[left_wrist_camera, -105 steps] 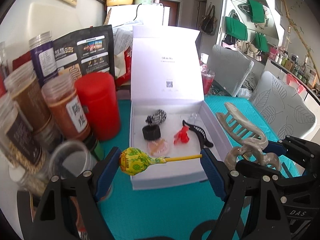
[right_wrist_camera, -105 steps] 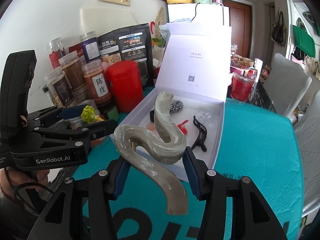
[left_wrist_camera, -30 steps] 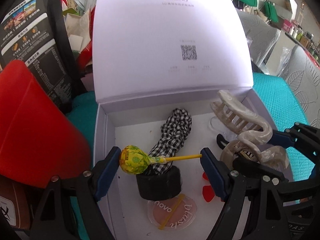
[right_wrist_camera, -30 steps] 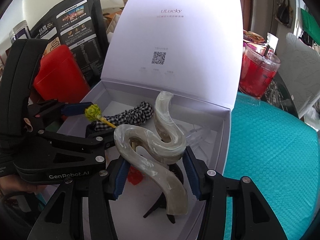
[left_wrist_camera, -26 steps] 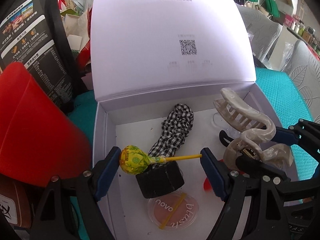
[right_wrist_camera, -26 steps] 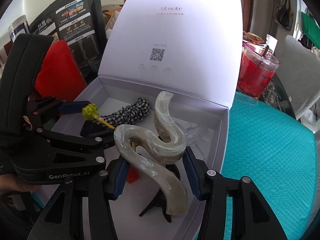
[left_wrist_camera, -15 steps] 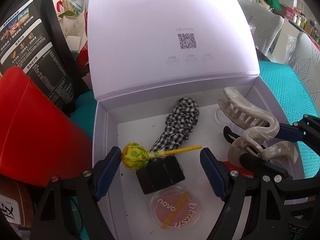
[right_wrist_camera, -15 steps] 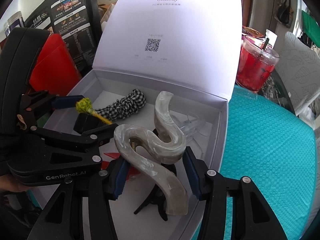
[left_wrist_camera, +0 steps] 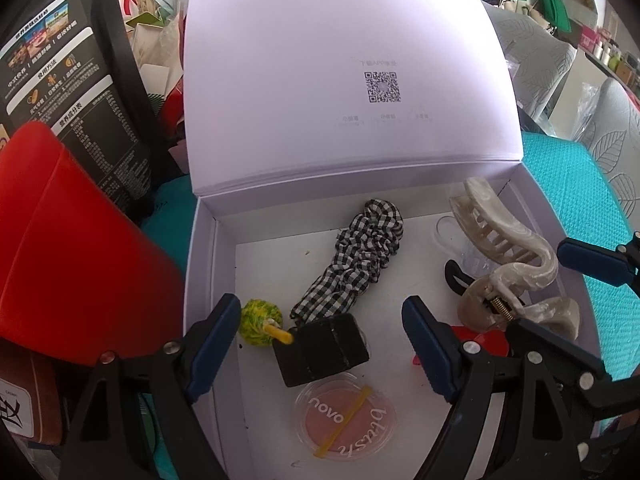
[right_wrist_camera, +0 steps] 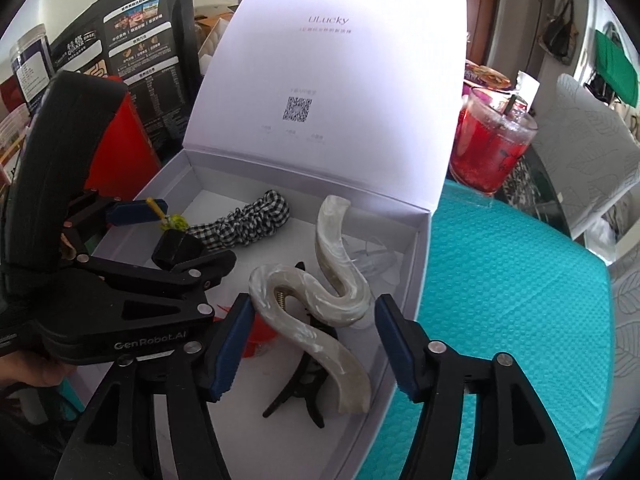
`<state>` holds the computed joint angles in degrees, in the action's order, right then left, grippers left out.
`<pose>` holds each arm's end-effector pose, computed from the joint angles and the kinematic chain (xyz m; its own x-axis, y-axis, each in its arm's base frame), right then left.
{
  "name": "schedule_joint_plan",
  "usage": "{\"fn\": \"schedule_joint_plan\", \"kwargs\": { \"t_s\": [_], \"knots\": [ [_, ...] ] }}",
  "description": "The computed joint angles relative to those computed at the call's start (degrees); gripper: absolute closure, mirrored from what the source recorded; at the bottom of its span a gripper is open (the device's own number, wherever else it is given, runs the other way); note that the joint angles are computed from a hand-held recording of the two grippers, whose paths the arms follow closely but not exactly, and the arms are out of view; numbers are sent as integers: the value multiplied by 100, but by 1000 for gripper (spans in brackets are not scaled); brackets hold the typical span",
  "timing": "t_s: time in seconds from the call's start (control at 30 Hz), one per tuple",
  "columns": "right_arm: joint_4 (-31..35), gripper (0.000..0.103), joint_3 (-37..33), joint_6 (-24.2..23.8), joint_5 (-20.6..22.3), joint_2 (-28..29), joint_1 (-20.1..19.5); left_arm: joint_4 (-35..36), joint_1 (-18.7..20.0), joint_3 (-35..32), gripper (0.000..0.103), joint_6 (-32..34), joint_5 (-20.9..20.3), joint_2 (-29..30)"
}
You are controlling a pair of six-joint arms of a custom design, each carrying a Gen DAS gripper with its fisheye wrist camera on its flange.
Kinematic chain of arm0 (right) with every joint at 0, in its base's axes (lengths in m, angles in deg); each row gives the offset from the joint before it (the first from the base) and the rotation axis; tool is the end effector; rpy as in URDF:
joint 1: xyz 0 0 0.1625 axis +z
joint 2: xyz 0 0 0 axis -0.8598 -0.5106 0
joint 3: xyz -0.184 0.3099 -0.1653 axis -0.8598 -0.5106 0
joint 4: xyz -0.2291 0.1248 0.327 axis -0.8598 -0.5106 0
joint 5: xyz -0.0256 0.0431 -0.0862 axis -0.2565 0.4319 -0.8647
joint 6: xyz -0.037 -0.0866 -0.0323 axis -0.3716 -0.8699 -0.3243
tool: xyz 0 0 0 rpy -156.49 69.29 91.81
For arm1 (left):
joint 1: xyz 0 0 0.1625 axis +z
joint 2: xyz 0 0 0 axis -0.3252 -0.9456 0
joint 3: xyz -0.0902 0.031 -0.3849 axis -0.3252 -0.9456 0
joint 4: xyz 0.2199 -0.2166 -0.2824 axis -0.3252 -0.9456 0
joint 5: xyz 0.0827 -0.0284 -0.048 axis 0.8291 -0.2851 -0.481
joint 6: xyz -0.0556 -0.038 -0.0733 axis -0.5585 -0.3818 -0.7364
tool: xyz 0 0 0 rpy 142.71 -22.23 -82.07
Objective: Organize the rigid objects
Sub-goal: 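Lower the lollipop into the box and open the left tool while the right tool lowers the claw clip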
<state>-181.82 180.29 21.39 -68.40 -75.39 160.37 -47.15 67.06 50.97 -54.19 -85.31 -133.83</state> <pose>0.2210 -0.6010 0.1079 -0.4199 -0.8057 0.4178 -0.8696 0.4889 0.0688 -0.1917 -0.5444 0.1066 -0.6223 -0.3930 -0.6770 0.1395 0.7953 -0.5900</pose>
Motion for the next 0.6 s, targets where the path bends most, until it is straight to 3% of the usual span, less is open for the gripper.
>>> {"fn": "schedule_joint_plan", "kwargs": {
  "t_s": [0.2,0.6],
  "knots": [
    [-53,38,92,-6,-53,-98,-10,115,-34,-25,11,-90,54,21],
    [-30,38,297,-2,154,-422,-97,736,-169,-284,11,-661,286,51]
  ]
}}
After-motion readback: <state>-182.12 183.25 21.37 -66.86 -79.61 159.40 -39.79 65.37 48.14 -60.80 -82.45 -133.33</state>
